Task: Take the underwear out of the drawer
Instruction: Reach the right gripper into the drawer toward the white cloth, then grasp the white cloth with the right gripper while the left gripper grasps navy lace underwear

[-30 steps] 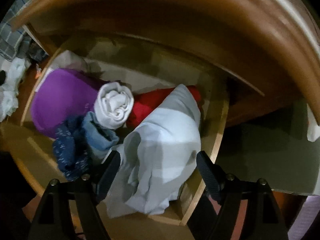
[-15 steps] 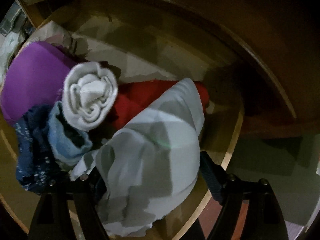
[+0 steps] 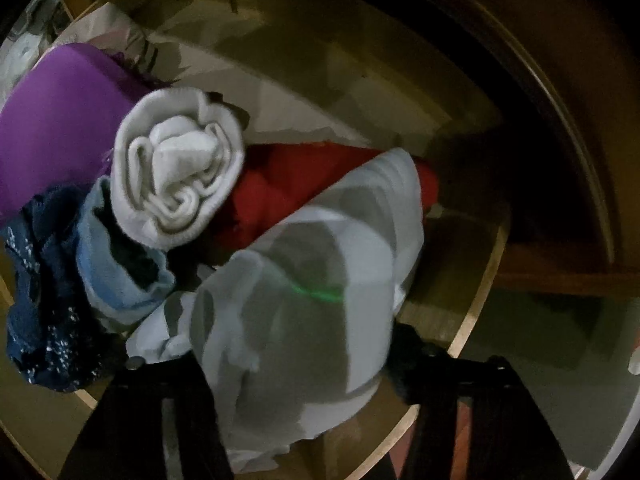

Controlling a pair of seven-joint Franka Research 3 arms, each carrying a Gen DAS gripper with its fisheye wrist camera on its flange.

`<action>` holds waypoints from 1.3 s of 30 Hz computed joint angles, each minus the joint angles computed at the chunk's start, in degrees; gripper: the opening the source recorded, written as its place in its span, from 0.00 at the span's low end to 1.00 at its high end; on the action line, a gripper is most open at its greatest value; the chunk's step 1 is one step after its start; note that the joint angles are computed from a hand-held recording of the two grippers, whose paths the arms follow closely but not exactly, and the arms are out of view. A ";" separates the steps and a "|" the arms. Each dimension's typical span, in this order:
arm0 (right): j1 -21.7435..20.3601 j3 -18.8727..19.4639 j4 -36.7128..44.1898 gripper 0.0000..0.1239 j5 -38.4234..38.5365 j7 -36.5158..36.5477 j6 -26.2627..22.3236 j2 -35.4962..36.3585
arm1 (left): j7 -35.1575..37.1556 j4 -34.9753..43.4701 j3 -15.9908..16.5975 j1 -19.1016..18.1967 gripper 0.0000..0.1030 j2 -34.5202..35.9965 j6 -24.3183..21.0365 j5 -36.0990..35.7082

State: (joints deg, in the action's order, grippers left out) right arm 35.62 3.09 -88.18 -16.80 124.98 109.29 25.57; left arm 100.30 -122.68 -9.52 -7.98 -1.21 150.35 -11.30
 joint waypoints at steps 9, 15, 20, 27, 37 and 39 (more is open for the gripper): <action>-0.69 0.40 -10.72 0.17 -1.36 6.98 9.31 -7.81 | 1.59 0.82 -0.80 -0.80 0.84 0.79 -2.14 -0.30; -0.96 1.71 -20.04 0.14 -7.01 16.44 16.43 -15.25 | 3.36 1.46 -1.58 -1.63 0.84 1.36 -3.89 -0.69; -3.62 3.30 -27.78 0.13 -8.95 24.20 23.37 -22.07 | 7.42 2.41 -2.29 -2.48 0.84 1.99 -7.19 -4.08; -7.26 6.30 -35.76 0.14 -9.60 31.04 31.29 -28.35 | 4.79 5.45 -3.12 -2.93 0.84 4.44 -12.61 -4.20; -12.00 9.07 -39.67 0.14 -12.62 39.05 39.46 -32.40 | -0.82 9.02 -4.50 -4.28 0.85 9.18 -18.23 0.84; -12.45 9.52 -39.39 0.14 -13.71 39.82 39.51 -32.31 | -2.62 10.16 -4.75 -4.49 0.85 10.51 -19.48 1.68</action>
